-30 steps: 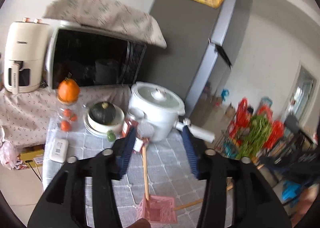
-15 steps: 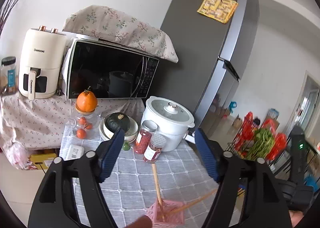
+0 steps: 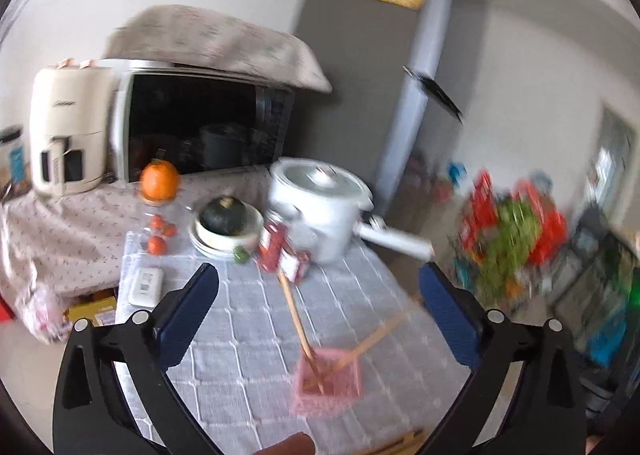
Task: Organize utensils
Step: 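Move both open tools back down to the chopstick pile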
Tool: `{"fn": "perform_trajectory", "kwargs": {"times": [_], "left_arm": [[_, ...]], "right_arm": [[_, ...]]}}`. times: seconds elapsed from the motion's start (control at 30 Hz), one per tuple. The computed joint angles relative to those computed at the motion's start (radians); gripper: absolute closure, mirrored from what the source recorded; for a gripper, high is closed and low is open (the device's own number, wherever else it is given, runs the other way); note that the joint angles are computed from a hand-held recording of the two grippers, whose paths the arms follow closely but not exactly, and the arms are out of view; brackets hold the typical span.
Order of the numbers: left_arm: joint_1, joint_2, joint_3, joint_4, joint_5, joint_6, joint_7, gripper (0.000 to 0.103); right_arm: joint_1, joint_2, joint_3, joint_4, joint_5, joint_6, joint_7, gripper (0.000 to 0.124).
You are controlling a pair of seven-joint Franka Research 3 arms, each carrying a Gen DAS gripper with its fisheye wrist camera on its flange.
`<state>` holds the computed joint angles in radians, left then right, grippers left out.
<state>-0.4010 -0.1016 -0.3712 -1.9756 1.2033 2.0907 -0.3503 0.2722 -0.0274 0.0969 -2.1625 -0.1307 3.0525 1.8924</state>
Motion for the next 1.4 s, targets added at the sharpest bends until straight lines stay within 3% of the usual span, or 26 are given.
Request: {"fn": "perform_trajectory", "kwargs": {"times": [0.13, 0.27, 0.4, 0.5, 0.57, 0.63, 0.73, 0.97, 1.3, 1.4], "left_arm": [[-0.016, 0.098, 0.014, 0.064, -0.057, 0.11, 0.199, 0.007], [-0.034, 0.249, 0.042, 0.172, -0.247, 0.227, 0.519, 0.007], [-0.052, 0.415, 0.047, 0.306, -0.48, 0.211, 0.79, 0.007], [-0.047, 0.509, 0.048, 0.391, -0.649, 0.172, 0.892, 0.008], [-0.052, 0.56, 0.06, 0.439, -0.704, 0.153, 0.952, 0.015], [-0.068, 0.606, 0.077, 0.491, -0.743, 0.112, 0.995, 0.025], [-0.085, 0.691, 0.105, 0.602, -0.809, 0.055, 1.048, 0.028], [-0.136, 0.862, 0.155, 0.857, -0.881, -0.115, 1.164, 0.045], [-0.144, 0.913, 0.17, 0.922, -0.919, -0.159, 1.236, 0.052], [-0.118, 0.897, 0.152, 0.89, -0.963, -0.11, 1.238, 0.066]], "right_arm": [[-0.041, -0.035, -0.026, -0.118, 0.005, -0.013, -0.011, 0.029], [-0.04, -0.032, -0.07, -0.181, 0.224, -0.133, -0.228, 0.029], [-0.063, -0.02, -0.093, -0.207, 0.4, -0.264, -0.377, 0.029], [-0.08, -0.012, -0.1, -0.192, 0.533, -0.378, -0.458, 0.029], [-0.09, -0.008, -0.1, -0.181, 0.59, -0.41, -0.483, 0.029], [-0.097, -0.006, -0.099, -0.176, 0.629, -0.432, -0.51, 0.029], [-0.106, -0.003, -0.098, -0.17, 0.657, -0.454, -0.538, 0.029], [-0.12, 0.04, -0.096, -0.124, 0.719, -0.516, -0.585, 0.029], [-0.142, 0.087, -0.094, -0.087, 0.738, -0.559, -0.582, 0.029], [-0.143, 0.085, -0.093, -0.086, 0.736, -0.561, -0.579, 0.029]]}}
